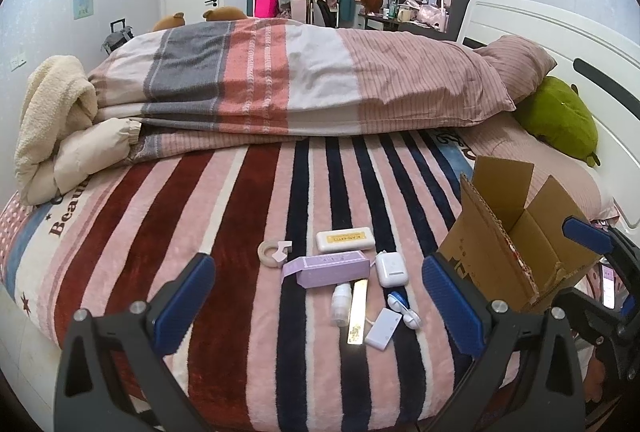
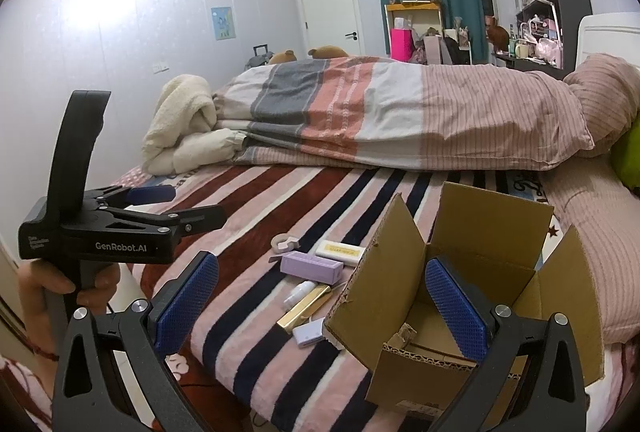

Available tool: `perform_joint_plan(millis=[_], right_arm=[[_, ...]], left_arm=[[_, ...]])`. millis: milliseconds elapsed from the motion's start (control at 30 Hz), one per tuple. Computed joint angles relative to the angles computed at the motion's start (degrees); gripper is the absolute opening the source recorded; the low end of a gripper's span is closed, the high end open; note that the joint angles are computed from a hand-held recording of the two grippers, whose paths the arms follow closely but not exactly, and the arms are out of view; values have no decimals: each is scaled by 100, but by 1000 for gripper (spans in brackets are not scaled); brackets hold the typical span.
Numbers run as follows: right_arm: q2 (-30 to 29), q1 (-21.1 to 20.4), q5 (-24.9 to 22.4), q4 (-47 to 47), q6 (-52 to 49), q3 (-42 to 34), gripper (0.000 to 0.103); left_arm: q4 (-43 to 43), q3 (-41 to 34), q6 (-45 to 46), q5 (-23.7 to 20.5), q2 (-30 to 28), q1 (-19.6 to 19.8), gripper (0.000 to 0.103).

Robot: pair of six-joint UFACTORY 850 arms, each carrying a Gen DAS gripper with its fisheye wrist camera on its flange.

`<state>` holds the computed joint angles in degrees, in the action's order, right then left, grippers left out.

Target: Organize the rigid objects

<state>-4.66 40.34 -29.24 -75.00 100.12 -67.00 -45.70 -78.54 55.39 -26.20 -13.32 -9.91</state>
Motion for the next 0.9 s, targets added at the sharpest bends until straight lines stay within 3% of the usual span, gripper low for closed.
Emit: perform_joint_plan(millis=[633, 767, 833, 900], right_arm=[[31, 22, -9, 8, -11, 67, 103], [-45, 139, -269, -56, -24, -23, 103], [-182, 339, -685, -194, -228, -171, 103], [-292, 475, -810, -374, -304, -287, 97]], left_arm=[[-34, 47, 18, 17, 25, -10, 103], [-256, 77, 223, -38, 22, 49, 103], [-522, 74, 451, -64, -23, 140, 103], [-796, 7, 650, -142, -140, 281, 103]])
